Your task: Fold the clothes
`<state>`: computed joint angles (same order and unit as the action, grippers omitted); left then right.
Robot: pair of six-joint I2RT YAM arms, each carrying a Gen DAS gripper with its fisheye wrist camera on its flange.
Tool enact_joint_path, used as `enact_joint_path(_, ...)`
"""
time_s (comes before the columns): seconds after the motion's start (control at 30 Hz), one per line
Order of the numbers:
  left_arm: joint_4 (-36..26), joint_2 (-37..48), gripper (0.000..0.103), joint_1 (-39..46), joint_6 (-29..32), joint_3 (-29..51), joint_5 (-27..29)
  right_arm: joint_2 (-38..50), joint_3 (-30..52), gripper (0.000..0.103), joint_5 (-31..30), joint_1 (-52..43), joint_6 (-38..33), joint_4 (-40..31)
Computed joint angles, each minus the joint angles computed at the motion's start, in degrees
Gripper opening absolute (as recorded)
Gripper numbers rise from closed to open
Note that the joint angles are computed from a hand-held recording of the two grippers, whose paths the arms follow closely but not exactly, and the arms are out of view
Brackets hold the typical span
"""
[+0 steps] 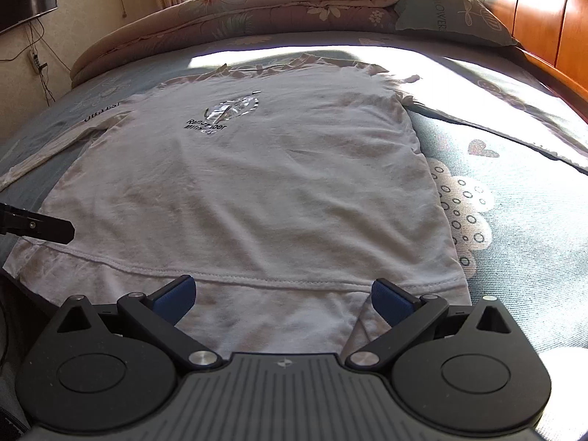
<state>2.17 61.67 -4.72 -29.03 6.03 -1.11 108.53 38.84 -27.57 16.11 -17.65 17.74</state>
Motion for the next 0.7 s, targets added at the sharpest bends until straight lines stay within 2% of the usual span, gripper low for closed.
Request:
enact_joint_path(0.07,0.3,0.4,0.102,-0.8,0.1,-0.1,-0.7,0.4,1.7,0.103,-3.3,-1.2,-0.3,-1.0)
enact_joint_path(0.17,-0.1,-0.5,0.102,0.9,0.6,-0.2,1.0,2.5,6.2,0.103,-4.0,-0.7,-1.9,-2.6)
enact_joint_path(0.27,0.2,-1.4,0.102,2.0,0.6,-0.8,1.8,7.4,13.0,0.103,-4.5,-0.3,-0.3,-5.8)
enact_joint_path(0.33,0.8,-0.6,0.102,0.9,0.6,-0.8,0.8,9.8,15.8,0.103,-1.5,0.2,2.1,-7.6)
enact_joint_path(0.43,1.6,1.0,0.102,-1.2,0.3,-0.5,-1.4,10.0,14.2,0.103,3.1,1.1,3.1,-4.5)
enact_joint_path(0.6,0.0,1.5,0.102,-2.2,-0.3,0.7,-2.5,9.7,11.0,0.103,10.1,4.1,-0.6,-0.1)
enact_joint_path(0.7,0.1,0.7,0.102,0.3,0.4,0.4,0.1,9.8,11.2,0.103,9.2,3.6,-0.3,-0.3)
